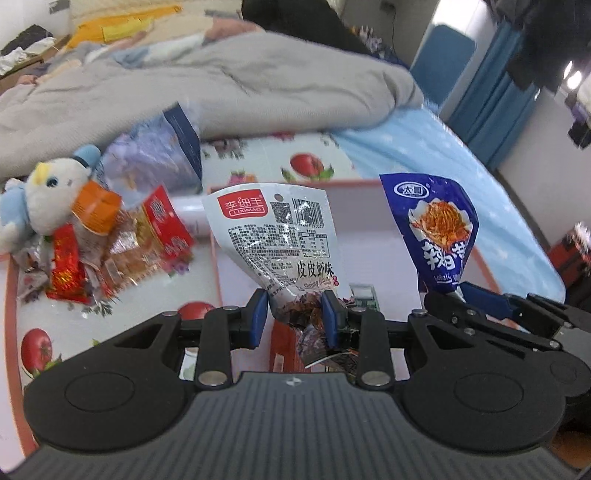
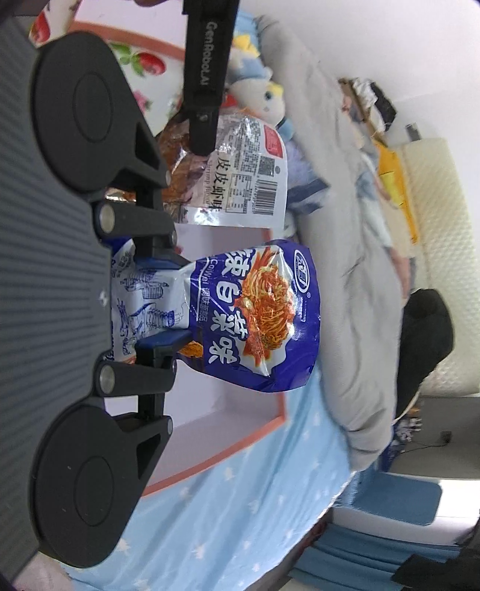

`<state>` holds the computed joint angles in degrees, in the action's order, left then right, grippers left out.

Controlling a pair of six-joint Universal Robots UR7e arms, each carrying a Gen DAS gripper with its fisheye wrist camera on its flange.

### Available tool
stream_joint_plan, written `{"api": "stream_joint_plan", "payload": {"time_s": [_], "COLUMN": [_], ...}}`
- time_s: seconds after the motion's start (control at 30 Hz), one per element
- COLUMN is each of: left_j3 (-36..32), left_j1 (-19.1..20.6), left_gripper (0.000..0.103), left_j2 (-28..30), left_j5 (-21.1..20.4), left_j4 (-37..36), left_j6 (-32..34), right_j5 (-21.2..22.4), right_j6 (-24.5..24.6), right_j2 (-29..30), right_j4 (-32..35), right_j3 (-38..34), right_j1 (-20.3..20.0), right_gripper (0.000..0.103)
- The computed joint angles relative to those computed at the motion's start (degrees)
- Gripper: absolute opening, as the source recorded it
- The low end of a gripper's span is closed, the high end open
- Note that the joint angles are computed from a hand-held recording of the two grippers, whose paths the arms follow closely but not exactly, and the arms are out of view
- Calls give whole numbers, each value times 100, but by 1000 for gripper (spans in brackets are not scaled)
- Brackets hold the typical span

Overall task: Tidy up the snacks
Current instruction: 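Lower both bags into the pink box and open both tools to release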

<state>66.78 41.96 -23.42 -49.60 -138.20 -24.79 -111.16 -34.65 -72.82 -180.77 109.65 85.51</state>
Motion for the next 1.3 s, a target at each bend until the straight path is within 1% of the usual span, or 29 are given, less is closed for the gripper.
{"api": "stream_joint_plan", "payload": {"time_s": [0.13,0.27,0.4,0.47,0.5,0.53,0.57,0.6,0.63,0.67,0.77,0.97,1.3], "left_j3": [-172,-237,-261,-268,-268,-264,-253,-228,-210,-187,-188,10,873], "left_j1": [68,94,94,105,109,103,89,73,56,43,-16,-183,-514], "left_gripper": [36,36,37,38,38,45,47,48,50,51,51,51,51], "left_j2": [172,253,261,253,249,249,244,236,220,200,167,-53,-718], "left_j5": [-158,-197,-158,-203,-226,-188,-145,-128,-125,-138,-95,13,290], "left_j4": [248,428,530,545,534,545,525,453,410,363,286,-80,-822], "left_j6": [-56,-75,-106,-141,-148,-190,-192,-134,-94,-54,103,414,688], "right_j5": [-63,-85,-43,-42,-52,-71,-98,-113,-169,-180,-62,107,262], "right_j6": [46,169,304,347,341,288,203,141,115,129,289,404,412], "right_j2": [52,51,27,27,30,29,32,29,36,30,-94,-341,-691], "right_j4": [92,217,251,304,305,289,229,163,69,15,-1,-191,-688], "right_j3": [-16,13,48,18,8,9,20,26,32,34,83,246,564], "right_j1": [-140,-263,-320,-330,-331,-312,-285,-272,-237,-219,-186,-61,325], "right_gripper": [37,37,38,38,39,41,41,43,53,59,58,58,58]}}
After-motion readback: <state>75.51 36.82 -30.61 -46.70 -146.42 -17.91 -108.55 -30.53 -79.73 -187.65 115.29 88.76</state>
